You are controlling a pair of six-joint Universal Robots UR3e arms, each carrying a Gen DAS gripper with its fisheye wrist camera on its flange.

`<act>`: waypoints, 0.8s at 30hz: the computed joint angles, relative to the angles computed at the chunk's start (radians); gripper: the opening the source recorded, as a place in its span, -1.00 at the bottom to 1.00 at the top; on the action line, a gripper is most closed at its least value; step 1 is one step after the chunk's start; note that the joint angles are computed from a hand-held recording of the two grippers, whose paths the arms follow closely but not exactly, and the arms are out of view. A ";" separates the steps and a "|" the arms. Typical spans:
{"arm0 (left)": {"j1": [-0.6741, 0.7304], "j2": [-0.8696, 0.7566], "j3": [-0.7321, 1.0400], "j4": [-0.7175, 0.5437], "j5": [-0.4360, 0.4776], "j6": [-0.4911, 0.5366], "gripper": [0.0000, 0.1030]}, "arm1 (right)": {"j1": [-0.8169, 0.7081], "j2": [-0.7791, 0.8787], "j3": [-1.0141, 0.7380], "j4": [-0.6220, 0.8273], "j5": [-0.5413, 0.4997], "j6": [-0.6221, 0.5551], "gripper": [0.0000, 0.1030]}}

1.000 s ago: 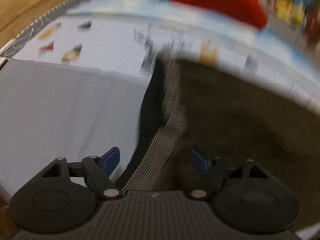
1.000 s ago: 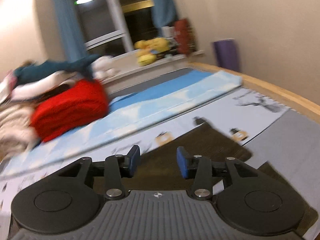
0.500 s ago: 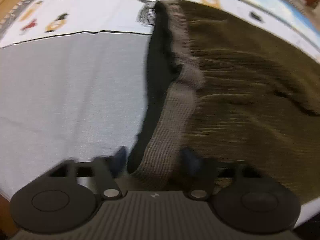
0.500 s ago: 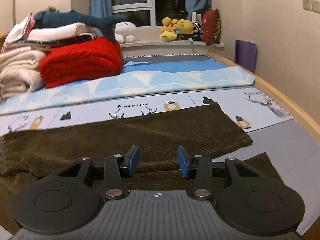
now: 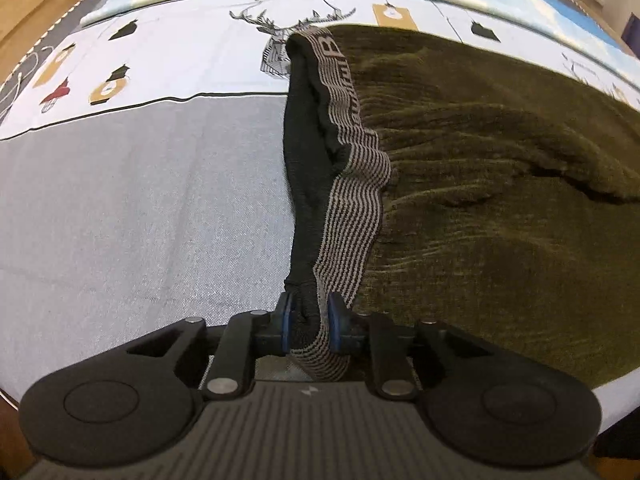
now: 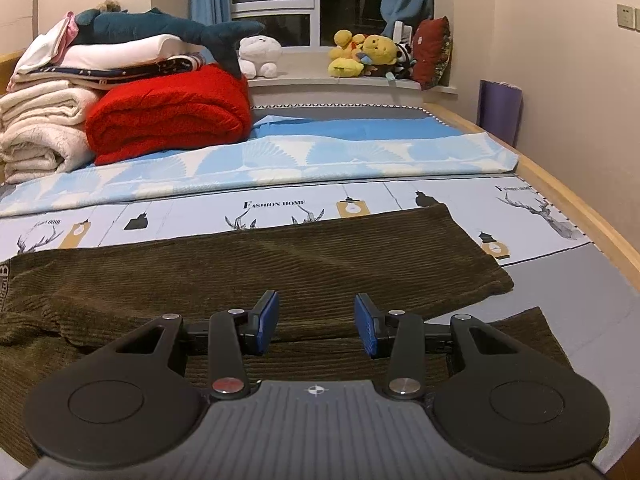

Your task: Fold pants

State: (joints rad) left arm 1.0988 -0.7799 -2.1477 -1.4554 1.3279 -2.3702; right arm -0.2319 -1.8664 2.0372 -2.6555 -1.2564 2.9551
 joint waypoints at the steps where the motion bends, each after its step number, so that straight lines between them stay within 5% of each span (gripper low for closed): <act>1: -0.004 0.003 -0.001 0.013 0.000 -0.016 -0.47 | 0.003 0.002 0.000 -0.002 -0.003 -0.003 -0.15; 3: -0.003 0.052 -0.020 0.059 -0.027 -0.028 -0.44 | 0.008 0.005 -0.001 -0.001 -0.007 -0.007 -0.15; 7: 0.090 0.137 0.015 -0.103 -0.202 0.114 -0.38 | 0.000 0.004 -0.003 0.010 -0.007 -0.013 -0.15; 10: -0.075 0.074 -0.014 0.011 -0.105 0.089 -0.38 | -0.007 0.003 -0.003 0.018 -0.011 -0.009 -0.15; 13: -0.235 -0.077 -0.030 0.113 0.093 -0.023 -0.42 | -0.016 -0.003 0.002 0.022 -0.010 -0.008 -0.15; 17: -0.225 -0.093 -0.008 0.103 0.080 -0.057 -0.42 | -0.021 -0.008 0.008 0.025 -0.010 -0.011 -0.15; 19: -0.182 -0.064 -0.007 0.103 0.023 -0.033 -0.33 | -0.023 -0.008 0.008 0.029 -0.010 -0.015 -0.15; 21: -0.151 -0.044 -0.015 0.134 -0.019 -0.055 0.17 | -0.022 -0.005 0.005 0.033 -0.013 -0.018 -0.15; 24: -0.201 -0.085 -0.024 0.210 0.040 -0.140 0.47 | -0.015 -0.001 0.001 0.035 -0.020 -0.017 -0.15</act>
